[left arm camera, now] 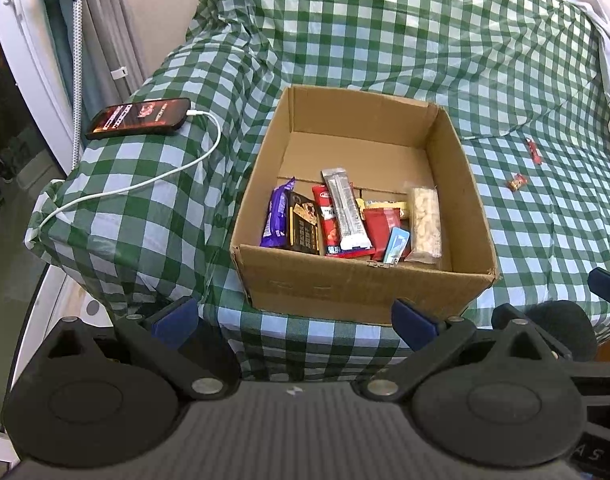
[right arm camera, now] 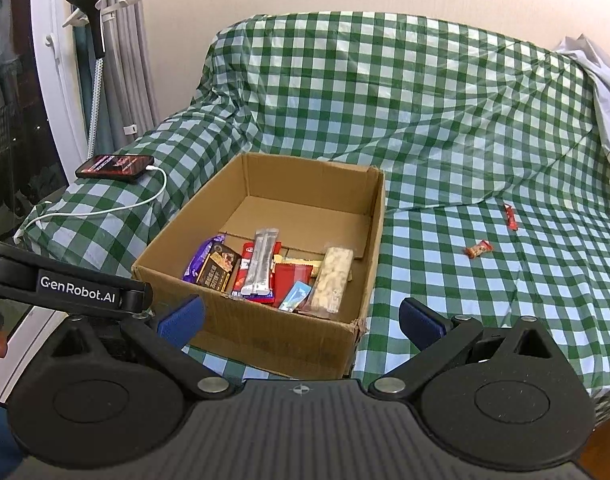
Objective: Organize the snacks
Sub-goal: 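Lift both open tools away from the box, then move both tools from the box toward the two red sticks on the sofa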
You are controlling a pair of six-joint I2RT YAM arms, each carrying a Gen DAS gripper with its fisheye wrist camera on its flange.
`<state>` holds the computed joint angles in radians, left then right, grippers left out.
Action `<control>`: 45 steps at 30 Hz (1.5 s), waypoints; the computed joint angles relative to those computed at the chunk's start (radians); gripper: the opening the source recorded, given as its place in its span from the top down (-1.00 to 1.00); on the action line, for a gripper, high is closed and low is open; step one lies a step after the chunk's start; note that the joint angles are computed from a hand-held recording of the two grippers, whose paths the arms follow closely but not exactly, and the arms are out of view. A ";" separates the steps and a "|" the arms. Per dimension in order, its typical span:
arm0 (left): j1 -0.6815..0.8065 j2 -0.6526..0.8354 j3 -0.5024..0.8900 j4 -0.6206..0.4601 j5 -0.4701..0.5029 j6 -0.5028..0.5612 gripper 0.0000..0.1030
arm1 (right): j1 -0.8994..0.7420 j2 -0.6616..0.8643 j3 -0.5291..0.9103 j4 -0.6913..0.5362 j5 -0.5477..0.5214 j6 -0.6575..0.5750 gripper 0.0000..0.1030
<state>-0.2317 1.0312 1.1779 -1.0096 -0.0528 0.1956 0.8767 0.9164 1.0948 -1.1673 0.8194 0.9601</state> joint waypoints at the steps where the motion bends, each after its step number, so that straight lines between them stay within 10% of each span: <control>1: 0.003 0.004 -0.002 0.005 0.005 0.007 -0.99 | -0.009 -0.002 -0.005 0.008 -0.009 -0.008 -0.99; 22: -0.163 0.171 0.020 0.026 -0.173 -0.062 -0.99 | -0.330 -0.101 -0.176 0.224 -0.304 -0.217 -0.99; 32: -0.407 0.372 0.185 0.037 -0.281 -0.126 -0.99 | -0.758 -0.238 -0.268 0.277 -0.531 -0.355 -0.99; 40: -0.604 0.790 0.618 -0.034 -0.205 -0.170 -0.99 | -1.563 -0.229 -0.348 0.391 -0.938 -0.738 -0.99; 45: -0.678 1.304 1.241 -0.190 -0.126 -0.155 -0.99 | -1.875 -0.001 -0.354 0.602 -1.070 -0.898 -0.99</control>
